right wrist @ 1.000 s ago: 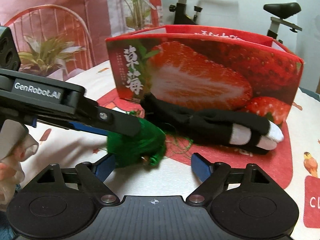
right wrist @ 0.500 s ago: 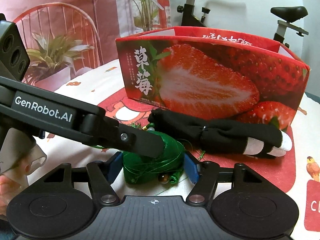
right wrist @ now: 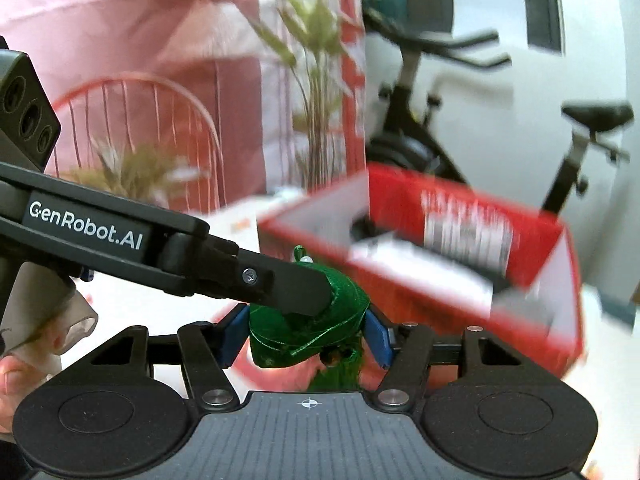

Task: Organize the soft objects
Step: 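Lift the green pouch with both grippers and carry it over the red box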

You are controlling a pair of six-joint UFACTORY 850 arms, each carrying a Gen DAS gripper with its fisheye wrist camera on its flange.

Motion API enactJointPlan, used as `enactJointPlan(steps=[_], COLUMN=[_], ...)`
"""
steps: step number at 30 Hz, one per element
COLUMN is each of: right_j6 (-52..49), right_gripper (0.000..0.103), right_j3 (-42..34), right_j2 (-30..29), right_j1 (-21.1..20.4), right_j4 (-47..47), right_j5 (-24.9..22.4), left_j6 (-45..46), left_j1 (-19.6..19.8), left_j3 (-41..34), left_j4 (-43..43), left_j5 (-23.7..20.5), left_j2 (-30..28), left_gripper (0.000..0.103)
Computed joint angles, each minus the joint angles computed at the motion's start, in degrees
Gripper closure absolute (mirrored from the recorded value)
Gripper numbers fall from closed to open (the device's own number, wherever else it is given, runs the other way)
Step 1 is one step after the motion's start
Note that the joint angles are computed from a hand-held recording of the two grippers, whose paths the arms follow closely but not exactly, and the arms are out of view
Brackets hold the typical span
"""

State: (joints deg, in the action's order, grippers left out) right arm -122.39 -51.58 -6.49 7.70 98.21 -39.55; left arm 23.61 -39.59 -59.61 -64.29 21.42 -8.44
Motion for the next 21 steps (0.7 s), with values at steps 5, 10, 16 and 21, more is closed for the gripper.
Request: enactJointPlan(steps=[5,10,16,21], right_j6=[2.1,4.2,5.0,4.0], right_gripper=[0.046,0.046,0.046,0.046], right_j3=[-6.5,-14.3,-22.3,-27.1], right_j2=[0.0,-2.0,-6.6,-11.7], right_j1=[-0.1,-0.5,0.5,1.0], right_j4=[-1.4,-4.0,-5.6,-5.8], right_j5=[-1.9,-3.4,-0.9,0.3], left_j6=[5.8,14.0,20.1,12.6], left_j1=[0.9,2.0,4.8,8.2], left_j3=[-4.1,-9.7,-15.4,-18.2], left_j4=[-1.0,-4.1,-8.6,-1.9], left_j5=[1.6,1.1,-1.0,-6.1], left_j2=[0.9,-0.9,-5.3,-9.0], left_gripper=[0.039,0.039,0.039,0.039])
